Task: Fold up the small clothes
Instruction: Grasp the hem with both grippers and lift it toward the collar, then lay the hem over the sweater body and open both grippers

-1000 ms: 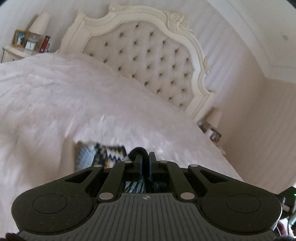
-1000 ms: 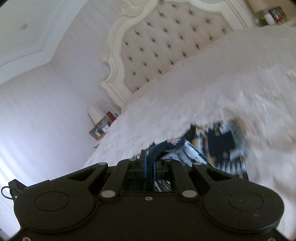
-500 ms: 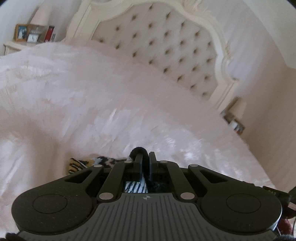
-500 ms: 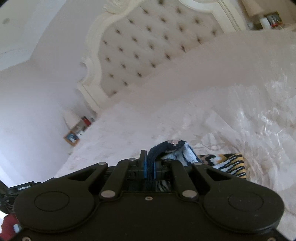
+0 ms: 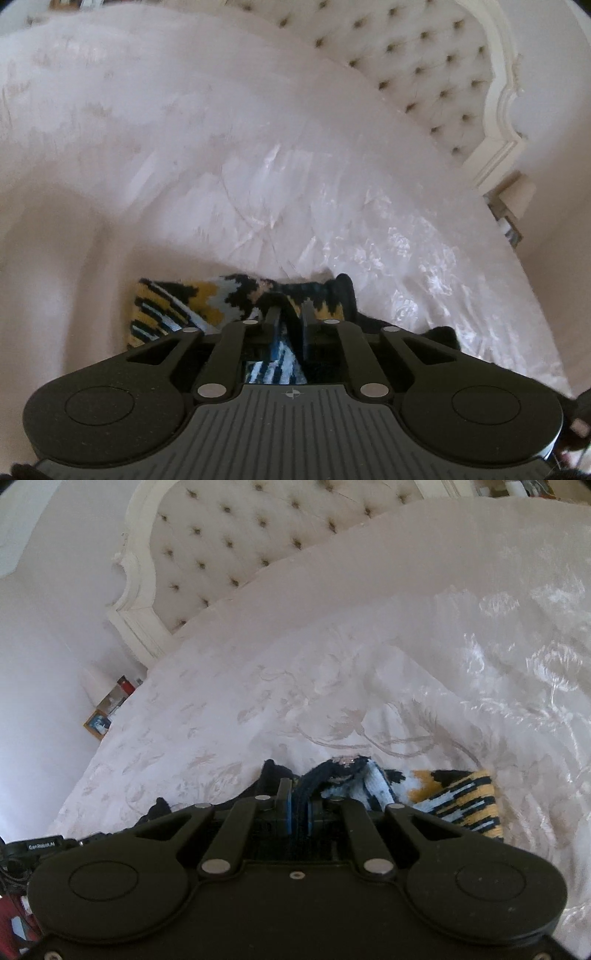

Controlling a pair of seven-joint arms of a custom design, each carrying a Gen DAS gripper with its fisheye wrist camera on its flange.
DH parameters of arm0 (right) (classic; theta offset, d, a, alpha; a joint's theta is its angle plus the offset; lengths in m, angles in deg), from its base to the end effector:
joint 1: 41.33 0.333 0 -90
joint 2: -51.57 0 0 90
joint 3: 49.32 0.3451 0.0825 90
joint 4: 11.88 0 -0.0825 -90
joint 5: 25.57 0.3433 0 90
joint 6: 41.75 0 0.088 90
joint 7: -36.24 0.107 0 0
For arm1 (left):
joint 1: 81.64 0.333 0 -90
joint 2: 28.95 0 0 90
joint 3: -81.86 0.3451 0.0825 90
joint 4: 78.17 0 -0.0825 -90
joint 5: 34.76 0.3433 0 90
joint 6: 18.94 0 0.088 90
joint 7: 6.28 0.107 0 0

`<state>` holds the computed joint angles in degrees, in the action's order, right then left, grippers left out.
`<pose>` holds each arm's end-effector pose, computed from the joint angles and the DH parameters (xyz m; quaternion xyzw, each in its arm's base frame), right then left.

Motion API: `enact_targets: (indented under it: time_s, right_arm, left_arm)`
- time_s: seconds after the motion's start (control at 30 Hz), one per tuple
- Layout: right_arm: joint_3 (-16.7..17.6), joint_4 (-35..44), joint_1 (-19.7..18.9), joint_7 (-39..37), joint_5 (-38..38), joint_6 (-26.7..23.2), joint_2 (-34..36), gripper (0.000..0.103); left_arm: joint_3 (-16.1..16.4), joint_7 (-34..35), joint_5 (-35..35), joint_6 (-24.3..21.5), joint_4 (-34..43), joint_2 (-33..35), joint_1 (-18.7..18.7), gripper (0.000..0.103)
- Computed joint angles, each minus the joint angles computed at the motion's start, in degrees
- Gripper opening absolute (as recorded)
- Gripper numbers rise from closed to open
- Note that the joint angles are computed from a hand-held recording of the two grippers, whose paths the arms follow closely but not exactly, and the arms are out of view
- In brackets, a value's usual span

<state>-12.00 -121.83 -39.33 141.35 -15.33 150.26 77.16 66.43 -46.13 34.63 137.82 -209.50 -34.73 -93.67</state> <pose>0.5567 0.3383 0.4781 -0.6139 0.6013 -0.0280 0.5107 0.4178 -0.2617 0.4831 -0.8313 0.3587 -0.3811 0.1871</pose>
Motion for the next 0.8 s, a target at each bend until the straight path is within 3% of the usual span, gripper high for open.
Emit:
enact_targets:
  time_s: [0.03, 0.1, 0.17, 0.23, 0.4, 0.5, 0.63, 0.8]
  right_arm:
    - [-0.5, -0.1, 0.5, 0.2, 0.3, 0.1, -0.1, 0.025]
    - [-1.5, 0.6, 1.6, 0.4, 0.6, 0.3, 0.3, 0.055]
    - [-1.3, 0.6, 1.4, 0.6, 0.3, 1.4, 0.5, 0.066]
    - [-3.7, 0.5, 3.4, 1.1, 0.4, 1.8, -0.4, 0.066]
    - [-2.9, -2.0, 1.4, 3.6, -2.2, 3.5, -3.0, 0.068]
    - [-2.1, -4.3, -0.3, 5.7, -4.8, 3.9, -5.5, 0.070]
    - [2.5, -8.1, -6.2, 10.2, -9.8, 4.3, -8.9, 0.071]
    - [6.9, -12.2, -12.2, 15.9, -16.5, 4.4, -13.1, 0.076]
  left_arm:
    - [0.3, -1.6, 1.4, 1.4, -0.4, -0.2, 0.4, 0.027]
    - [0.3, -3.6, 3.2, 1.9, -1.1, -1.3, 0.8, 0.036]
    - [-0.4, -3.3, 3.3, -0.3, -1.0, -2.2, 0.6, 0.048]
    - [-0.7, -2.0, 2.5, -1.3, -1.2, -3.4, 0.3, 0.048]
    - [-2.1, 2.2, -0.8, -2.9, -0.8, -6.1, -0.4, 0.049]
    - [-3.2, 6.3, -3.9, -4.0, -0.3, -7.6, -1.2, 0.057]
    - [-4.7, 10.8, -7.6, -4.4, -0.2, -9.7, -2.1, 0.059]
    - [-7.2, 19.1, -12.5, -8.4, 0.3, -10.8, -3.9, 0.065]
